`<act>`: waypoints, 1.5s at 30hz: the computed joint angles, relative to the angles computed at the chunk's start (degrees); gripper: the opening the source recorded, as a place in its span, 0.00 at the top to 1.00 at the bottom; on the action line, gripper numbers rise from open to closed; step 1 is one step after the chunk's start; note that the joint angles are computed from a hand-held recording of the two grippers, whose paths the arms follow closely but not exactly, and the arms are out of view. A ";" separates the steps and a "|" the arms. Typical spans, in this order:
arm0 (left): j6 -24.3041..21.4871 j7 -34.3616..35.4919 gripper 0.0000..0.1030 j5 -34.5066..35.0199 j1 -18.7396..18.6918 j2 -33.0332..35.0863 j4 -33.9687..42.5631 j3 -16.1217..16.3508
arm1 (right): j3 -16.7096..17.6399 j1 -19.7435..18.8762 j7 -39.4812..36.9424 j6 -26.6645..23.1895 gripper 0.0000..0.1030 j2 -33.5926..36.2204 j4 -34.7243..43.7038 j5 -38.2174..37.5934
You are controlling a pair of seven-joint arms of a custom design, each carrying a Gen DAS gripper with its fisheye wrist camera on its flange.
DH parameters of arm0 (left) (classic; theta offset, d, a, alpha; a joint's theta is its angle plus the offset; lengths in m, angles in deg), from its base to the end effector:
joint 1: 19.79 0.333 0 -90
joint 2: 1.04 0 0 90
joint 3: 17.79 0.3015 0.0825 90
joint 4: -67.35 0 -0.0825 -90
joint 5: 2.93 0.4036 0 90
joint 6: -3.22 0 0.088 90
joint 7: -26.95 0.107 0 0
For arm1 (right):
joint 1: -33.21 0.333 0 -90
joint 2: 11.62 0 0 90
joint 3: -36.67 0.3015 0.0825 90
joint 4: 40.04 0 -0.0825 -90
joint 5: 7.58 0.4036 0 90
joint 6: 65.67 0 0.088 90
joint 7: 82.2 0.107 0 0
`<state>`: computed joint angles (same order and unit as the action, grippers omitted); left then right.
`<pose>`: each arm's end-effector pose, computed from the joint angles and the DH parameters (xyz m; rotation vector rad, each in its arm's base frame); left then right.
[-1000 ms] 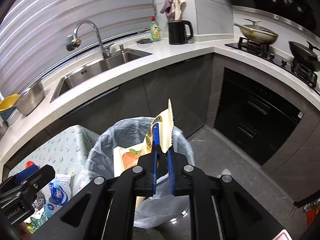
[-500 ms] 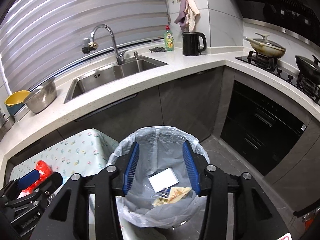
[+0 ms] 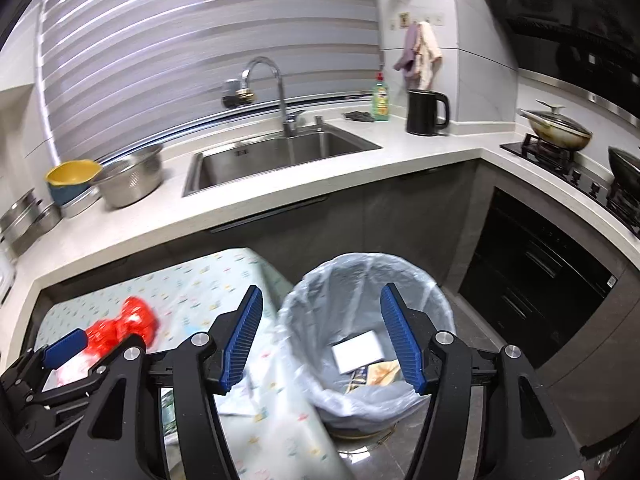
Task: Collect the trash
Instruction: 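Move both open grippers back over the trash on the table, then grasp the white paper towel with the right gripper and lift it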
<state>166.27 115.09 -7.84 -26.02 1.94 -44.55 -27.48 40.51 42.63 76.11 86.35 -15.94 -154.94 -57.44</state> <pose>0.6144 -0.1686 0.5293 -1.6309 1.9355 -0.9665 0.5788 0.1590 0.5439 -1.3847 1.9274 -0.9084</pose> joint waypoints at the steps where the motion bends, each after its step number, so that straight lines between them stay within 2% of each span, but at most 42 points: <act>1: -0.03 -0.20 0.20 0.09 0.25 -0.92 -1.03 0.28 | 0.26 0.33 -0.25 0.06 0.41 -0.14 -0.13 0.44; 10: -0.47 -2.18 0.20 1.86 3.19 -7.87 -9.15 2.75 | 2.34 3.99 -2.85 -0.83 0.41 0.62 0.60 3.14; 24: -1.04 -4.89 0.15 4.71 8.96 -16.00 -19.84 5.71 | 3.72 8.15 -2.79 -2.01 0.41 0.98 -1.41 7.06; 36: -2.06 -3.27 0.15 3.48 10.98 -20.30 -26.76 7.18 | 4.23 12.12 -6.76 -0.78 0.41 4.67 -2.41 12.51; 45: -2.73 -1.12 0.13 1.74 10.98 -21.56 -29.95 8.05 | 2.93 15.18 -9.06 0.15 0.41 9.72 -0.27 16.37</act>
<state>163.54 113.97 -6.10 -15.04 -19.63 -74.50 -19.43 43.43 57.81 67.05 86.49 -6.22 -155.21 -41.07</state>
